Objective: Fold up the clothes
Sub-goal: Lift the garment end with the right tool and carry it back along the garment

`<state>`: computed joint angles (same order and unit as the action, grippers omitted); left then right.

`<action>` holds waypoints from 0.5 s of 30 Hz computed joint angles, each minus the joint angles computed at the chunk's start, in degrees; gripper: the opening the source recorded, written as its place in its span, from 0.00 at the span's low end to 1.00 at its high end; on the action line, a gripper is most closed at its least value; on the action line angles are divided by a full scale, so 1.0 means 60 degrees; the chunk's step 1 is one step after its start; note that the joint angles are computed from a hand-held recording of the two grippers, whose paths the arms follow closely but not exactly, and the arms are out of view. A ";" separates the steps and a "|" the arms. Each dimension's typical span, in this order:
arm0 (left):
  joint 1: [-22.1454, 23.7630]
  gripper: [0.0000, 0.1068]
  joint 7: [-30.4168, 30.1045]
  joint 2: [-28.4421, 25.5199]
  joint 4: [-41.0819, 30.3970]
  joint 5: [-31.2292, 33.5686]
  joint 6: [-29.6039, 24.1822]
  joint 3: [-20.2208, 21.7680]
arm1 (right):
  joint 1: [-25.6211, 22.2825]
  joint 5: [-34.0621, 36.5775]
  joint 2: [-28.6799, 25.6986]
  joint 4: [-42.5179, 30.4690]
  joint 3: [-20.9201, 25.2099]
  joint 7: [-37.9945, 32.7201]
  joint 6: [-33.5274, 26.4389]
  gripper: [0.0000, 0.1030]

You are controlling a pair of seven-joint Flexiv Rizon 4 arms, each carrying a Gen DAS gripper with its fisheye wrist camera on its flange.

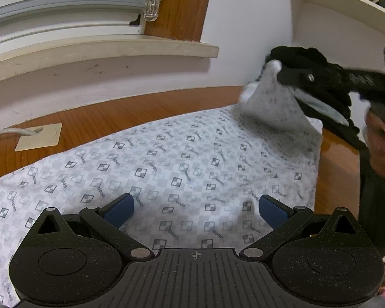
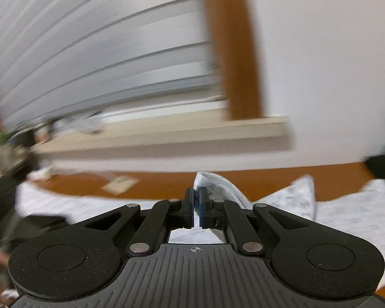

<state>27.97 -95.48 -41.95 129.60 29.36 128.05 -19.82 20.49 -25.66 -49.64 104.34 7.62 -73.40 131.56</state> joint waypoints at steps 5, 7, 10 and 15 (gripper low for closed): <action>0.0139 0.96 -0.0232 -0.0068 0.0024 0.0079 0.0288 -0.0013 | 0.0092 -0.0513 -0.0014 0.0725 0.0122 -0.0334 0.0097 0.03; -0.0023 0.96 -0.0212 0.0039 0.0006 -0.0015 0.0346 0.0179 | 0.0259 -0.0285 -0.0008 0.0889 0.0058 -0.0513 0.0041 0.03; -0.0068 0.96 -0.0264 0.0181 -0.0163 0.0007 0.0292 0.0182 | 0.0231 -0.0026 -0.0092 0.1038 0.0084 -0.0614 0.0126 0.03; 0.0269 0.92 -0.0418 0.0405 -0.0685 0.0456 -0.0264 -0.0492 | 0.0202 0.0366 -0.0210 0.1130 0.0017 -0.0776 0.0335 0.06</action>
<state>29.59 -97.99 -39.53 125.49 32.09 126.47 -22.78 21.70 -23.46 -50.90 111.12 7.72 -78.05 133.57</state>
